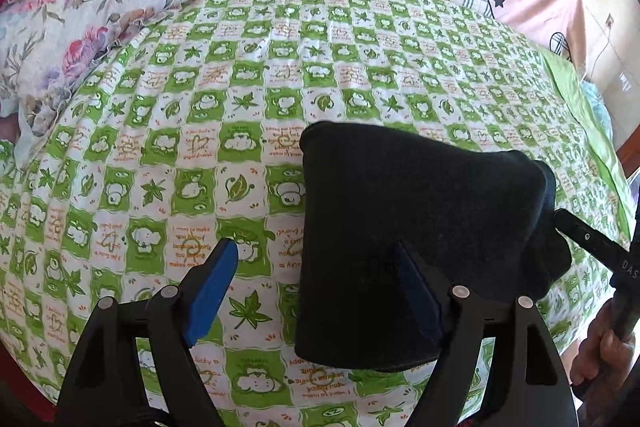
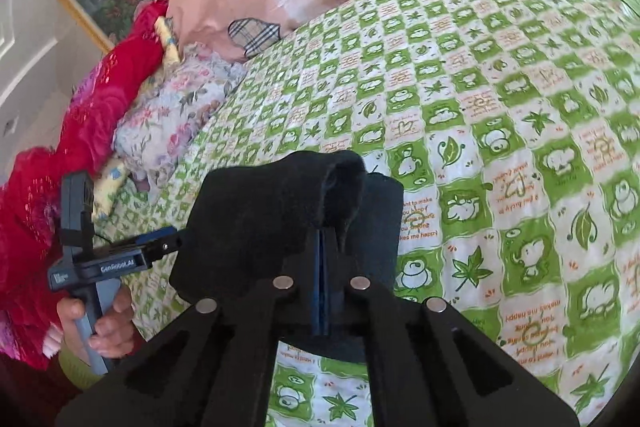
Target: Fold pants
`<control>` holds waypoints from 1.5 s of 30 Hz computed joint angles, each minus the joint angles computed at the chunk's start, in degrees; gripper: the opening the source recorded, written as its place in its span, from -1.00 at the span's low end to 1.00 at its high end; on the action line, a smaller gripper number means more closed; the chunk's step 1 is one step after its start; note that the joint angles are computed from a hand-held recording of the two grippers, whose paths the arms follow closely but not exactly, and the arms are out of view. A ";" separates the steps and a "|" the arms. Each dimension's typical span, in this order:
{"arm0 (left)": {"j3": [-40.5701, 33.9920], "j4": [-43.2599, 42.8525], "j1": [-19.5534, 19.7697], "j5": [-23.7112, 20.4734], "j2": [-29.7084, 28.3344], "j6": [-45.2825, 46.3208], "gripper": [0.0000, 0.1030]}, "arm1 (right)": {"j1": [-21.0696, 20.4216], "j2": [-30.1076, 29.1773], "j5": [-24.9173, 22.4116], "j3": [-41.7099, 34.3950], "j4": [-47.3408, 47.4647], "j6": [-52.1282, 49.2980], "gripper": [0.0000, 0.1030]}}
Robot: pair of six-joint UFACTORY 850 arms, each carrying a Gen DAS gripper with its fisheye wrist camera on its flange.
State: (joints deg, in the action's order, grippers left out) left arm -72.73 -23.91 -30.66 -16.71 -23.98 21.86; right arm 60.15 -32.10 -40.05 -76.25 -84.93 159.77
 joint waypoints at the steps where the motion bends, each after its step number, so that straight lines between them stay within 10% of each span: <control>1: 0.04 0.68 0.08 0.12 0.19 -0.59 0.56 | 0.10 0.15 -0.63 -0.11 0.82 -0.51 -0.81; 3: 0.16 0.20 0.38 0.32 0.50 -0.34 0.56 | 0.27 0.31 -1.94 -0.56 1.78 -0.80 0.30; 5: 0.08 -2.14 0.75 0.04 0.46 1.53 0.56 | 0.79 0.39 -4.11 -0.31 -1.88 2.40 0.95; 16: -1.46 -4.49 0.73 -1.81 -1.54 3.25 0.58 | -2.51 -4.43 3.62 -5.44 8.03 -5.13 0.91; 18: -1.81 -4.41 0.57 -1.91 -2.03 3.27 0.62 | -2.92 -5.47 5.53 -5.88 9.58 -6.40 0.63; 30: -3.40 -12.18 0.37 -3.38 -5.40 10.13 0.93 | -2.30 -3.85 5.92 0.30 -5.87 8.35 0.28; 36: -4.25 -20.87 -0.19 -6.75 -6.16 19.81 0.12 | -2.36 -3.57 6.04 1.02 -7.74 10.58 0.27; 45: -2.10 -16.21 -2.18 -1.92 -4.10 16.38 -0.15 | -2.31 -3.59 5.94 0.90 -7.34 10.34 0.25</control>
